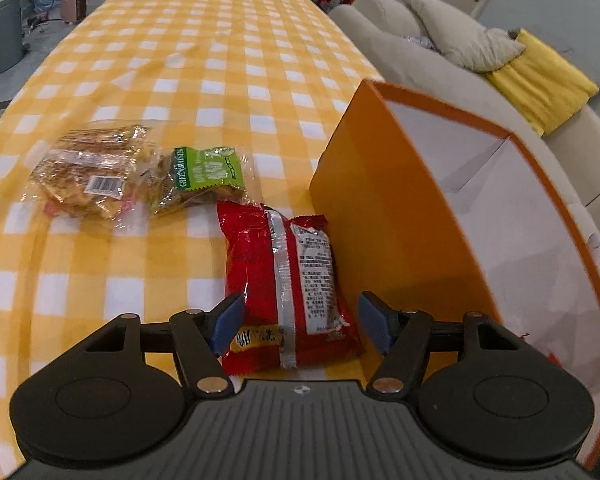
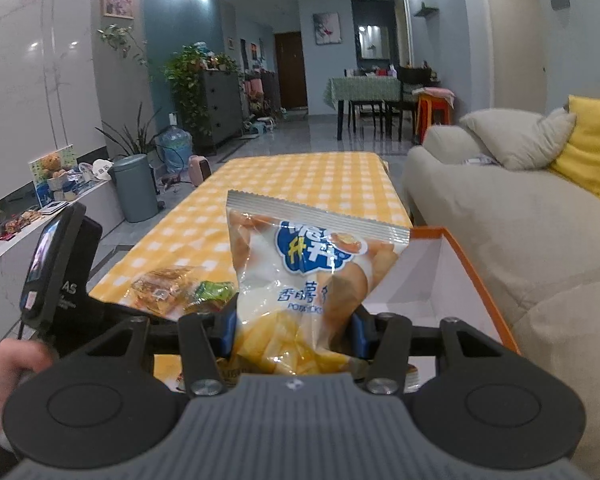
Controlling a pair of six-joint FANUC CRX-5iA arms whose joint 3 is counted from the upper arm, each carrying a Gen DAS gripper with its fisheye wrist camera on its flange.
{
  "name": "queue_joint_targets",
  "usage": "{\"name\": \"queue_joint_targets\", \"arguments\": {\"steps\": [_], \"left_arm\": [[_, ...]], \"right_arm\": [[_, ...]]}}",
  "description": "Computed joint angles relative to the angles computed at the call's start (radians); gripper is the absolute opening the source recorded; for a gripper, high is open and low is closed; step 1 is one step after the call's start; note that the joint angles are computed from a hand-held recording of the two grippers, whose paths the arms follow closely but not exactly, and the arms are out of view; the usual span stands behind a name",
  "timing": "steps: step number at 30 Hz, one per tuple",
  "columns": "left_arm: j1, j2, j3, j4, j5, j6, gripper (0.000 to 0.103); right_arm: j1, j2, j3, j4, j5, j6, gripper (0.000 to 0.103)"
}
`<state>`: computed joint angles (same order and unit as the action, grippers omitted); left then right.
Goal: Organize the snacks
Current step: 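Lift the chip bag toward the box with the right gripper while the left grasps the red snack bag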
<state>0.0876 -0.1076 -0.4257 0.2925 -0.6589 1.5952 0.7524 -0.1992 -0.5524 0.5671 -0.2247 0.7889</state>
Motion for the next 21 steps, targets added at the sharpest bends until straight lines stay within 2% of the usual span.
{"name": "queue_joint_targets", "arguments": {"steps": [2, 6, 7, 9, 11, 15, 21], "left_arm": [[-0.009, 0.026, 0.034, -0.055, -0.019, 0.042, 0.078], [-0.028, 0.06, 0.082, -0.157, -0.044, 0.136, 0.082], [-0.026, 0.062, 0.078, -0.152, -0.036, 0.128, 0.083], [-0.02, 0.051, 0.056, -0.137, -0.011, 0.117, 0.083], [-0.02, 0.039, 0.048, -0.148, -0.007, 0.145, 0.08], [-0.02, 0.022, 0.042, -0.175, -0.019, 0.186, 0.078], [-0.013, -0.024, 0.026, -0.211, -0.071, 0.257, 0.076]], "right_arm": [[-0.001, 0.007, 0.007, -0.009, -0.013, 0.002, 0.05], [-0.014, 0.005, -0.015, 0.075, 0.001, -0.059, 0.05], [-0.008, 0.006, -0.004, 0.033, -0.01, -0.023, 0.05], [0.002, 0.014, 0.044, -0.126, -0.05, 0.1, 0.05], [0.002, 0.02, 0.065, -0.185, -0.074, 0.138, 0.05], [0.008, -0.001, 0.028, -0.086, -0.073, 0.053, 0.05], [0.019, -0.004, 0.045, -0.106, -0.104, 0.07, 0.05]]}}
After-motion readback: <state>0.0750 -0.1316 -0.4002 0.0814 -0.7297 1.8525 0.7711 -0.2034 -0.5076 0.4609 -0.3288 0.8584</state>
